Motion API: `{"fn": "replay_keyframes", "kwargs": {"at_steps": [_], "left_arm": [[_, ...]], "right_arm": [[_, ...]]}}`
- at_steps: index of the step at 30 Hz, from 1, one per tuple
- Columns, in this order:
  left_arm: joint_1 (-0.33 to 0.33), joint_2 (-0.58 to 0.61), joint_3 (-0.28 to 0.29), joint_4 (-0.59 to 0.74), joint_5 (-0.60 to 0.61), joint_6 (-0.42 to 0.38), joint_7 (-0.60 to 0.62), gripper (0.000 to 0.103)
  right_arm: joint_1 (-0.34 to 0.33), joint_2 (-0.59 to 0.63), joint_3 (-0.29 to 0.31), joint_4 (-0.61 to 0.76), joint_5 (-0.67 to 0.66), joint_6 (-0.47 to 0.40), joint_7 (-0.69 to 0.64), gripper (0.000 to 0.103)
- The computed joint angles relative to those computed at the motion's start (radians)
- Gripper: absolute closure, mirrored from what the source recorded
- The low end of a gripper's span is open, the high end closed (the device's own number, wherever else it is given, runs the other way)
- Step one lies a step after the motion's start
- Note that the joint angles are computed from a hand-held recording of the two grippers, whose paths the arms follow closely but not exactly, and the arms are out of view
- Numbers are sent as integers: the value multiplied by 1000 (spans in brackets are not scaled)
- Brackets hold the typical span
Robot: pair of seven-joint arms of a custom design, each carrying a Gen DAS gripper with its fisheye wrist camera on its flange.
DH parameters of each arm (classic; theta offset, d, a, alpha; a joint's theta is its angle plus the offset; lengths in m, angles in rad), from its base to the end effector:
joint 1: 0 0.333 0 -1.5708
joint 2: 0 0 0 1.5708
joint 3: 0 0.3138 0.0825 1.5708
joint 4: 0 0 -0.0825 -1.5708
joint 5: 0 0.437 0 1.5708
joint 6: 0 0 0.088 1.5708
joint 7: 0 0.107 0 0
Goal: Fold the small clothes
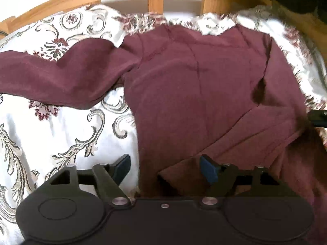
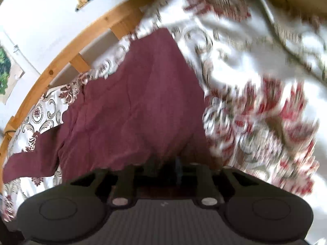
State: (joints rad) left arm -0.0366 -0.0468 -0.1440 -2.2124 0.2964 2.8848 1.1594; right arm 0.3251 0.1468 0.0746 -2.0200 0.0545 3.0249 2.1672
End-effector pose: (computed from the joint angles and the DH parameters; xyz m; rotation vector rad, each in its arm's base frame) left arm 0.5981 -0.1271 0.4487 -1.7776 1.8326 -0.7248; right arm 0.6230 0.2568 0.4511 -1.4048 1.8155 -0.2517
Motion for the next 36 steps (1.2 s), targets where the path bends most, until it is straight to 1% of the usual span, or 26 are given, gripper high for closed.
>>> {"fn": "replay_keyframes", "kwargs": {"at_steps": [1,2,3,5,7,8,10,11,13,15,17,18,19,20,21,22,23,24,25,28,30,32,33,34,35,36], "left_arm": [[-2,-2,0,-4,-8,12,4,22],[-4,-1,-1,-3,-13,20,8,19],[-6,1,-3,-1,-14,23,11,16],[-11,9,-7,6,-7,23,16,14],[-18,14,-10,13,3,8,26,14],[-21,15,-12,15,9,-3,32,13],[-28,15,-15,18,21,-26,43,12],[-30,17,-16,20,31,-37,44,12],[-34,21,-17,28,61,-62,31,11],[-38,29,-16,39,58,-84,23,10],[-41,32,-13,44,43,-95,23,9],[-42,31,-12,44,42,-97,22,9],[-43,29,-12,42,44,-98,22,9],[-44,28,-12,42,46,-102,22,9],[-45,27,-12,41,45,-104,23,9],[-45,27,-12,41,42,-106,26,9],[-46,25,-12,40,39,-106,30,9],[-46,24,-12,39,33,-105,34,9],[-46,22,-11,37,25,-104,41,9],[-46,22,-11,35,6,-99,58,9],[-46,27,-10,37,-5,-99,69,9],[-46,27,-9,34,-15,-92,77,9],[-45,26,-9,31,-23,-87,83,9],[-45,26,-8,28,-32,-80,90,9],[-44,25,-7,25,-41,-77,96,9],[-44,23,-7,23,-49,-75,101,9]], "right_arm": [[21,-3,-32,-1,-60,8,44,52],[43,-1,-69,1,-136,24,95,48],[62,6,-103,9,-208,37,140,46],[104,35,-180,47,-356,54,241,39],[118,75,-220,91,-427,87,285,32],[116,100,-229,117,-440,109,283,29],[101,141,-228,154,-426,145,246,24],[75,160,-201,171,-401,159,212,21],[-23,201,-96,210,-341,169,130,19],[-63,235,-52,247,-300,153,87,19],[-109,269,3,282,-258,135,37,21],[-108,282,4,296,-245,121,22,23],[-107,295,6,314,-234,104,5,33],[-107,307,10,328,-222,88,-14,56],[-126,317,35,340,-201,73,-44,68],[-131,322,44,347,-183,59,-62,77],[-122,324,34,345,-170,67,-65,82],[-92,322,-2,343,-168,75,-54,85],[-46,318,-57,341,-170,79,-29,89],[31,314,-153,331,-152,105,13,90],[19,318,-137,334,-136,93,-10,91],[38,321,-156,338,-139,83,-15,88],[37,319,-153,337,-135,81,-19,86],[36,314,-151,336,-129,73,-20,79],[53,306,-172,330,-134,64,-7,70],[66,298,-185,325,-141,60,3,68]]}}
